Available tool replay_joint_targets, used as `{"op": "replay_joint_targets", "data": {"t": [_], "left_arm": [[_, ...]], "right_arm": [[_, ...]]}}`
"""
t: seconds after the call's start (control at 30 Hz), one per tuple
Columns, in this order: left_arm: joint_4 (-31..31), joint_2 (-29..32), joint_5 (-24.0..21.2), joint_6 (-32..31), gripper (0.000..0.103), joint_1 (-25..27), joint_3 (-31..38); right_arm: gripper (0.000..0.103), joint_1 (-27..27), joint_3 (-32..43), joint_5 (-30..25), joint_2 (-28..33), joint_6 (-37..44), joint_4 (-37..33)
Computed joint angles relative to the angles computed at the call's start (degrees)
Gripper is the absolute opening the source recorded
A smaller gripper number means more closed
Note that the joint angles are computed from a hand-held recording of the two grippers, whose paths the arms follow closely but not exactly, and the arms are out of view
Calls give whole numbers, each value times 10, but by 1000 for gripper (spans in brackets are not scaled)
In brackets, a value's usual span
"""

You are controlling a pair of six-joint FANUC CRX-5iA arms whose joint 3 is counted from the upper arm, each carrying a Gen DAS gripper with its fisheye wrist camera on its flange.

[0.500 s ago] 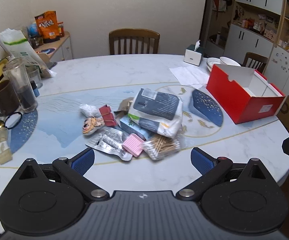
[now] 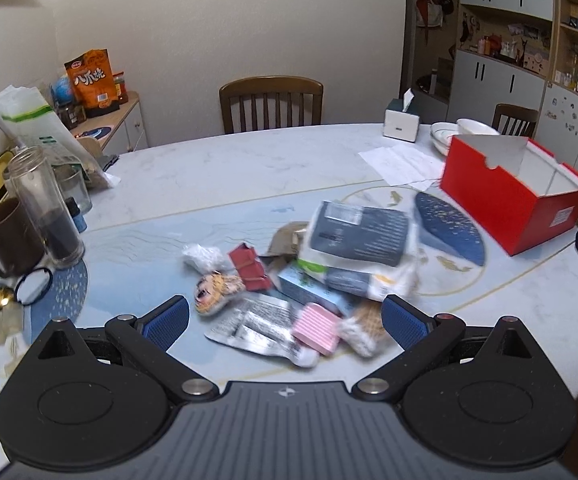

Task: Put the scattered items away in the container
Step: 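Reach the right gripper to the white-and-blue wet-wipe pack while the left approaches the cartoon plush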

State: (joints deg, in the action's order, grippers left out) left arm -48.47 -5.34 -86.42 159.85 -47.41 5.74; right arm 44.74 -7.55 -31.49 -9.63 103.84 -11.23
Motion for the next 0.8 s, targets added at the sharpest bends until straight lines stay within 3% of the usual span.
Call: {"op": "replay_joint_targets", "data": {"t": [0.37,0.53,0.8], "left_arm": [[68,-80,149,-112,102,153,-131],[131,-99,211,-169,102,234,-175],[188,-106,275,-234,102,303,-210]], "right_arm": [[99,64,61,0,112,-95,120],[98,78,93,-16,157,-111,151],[97,86,167,-74,229,-88,151]]}}
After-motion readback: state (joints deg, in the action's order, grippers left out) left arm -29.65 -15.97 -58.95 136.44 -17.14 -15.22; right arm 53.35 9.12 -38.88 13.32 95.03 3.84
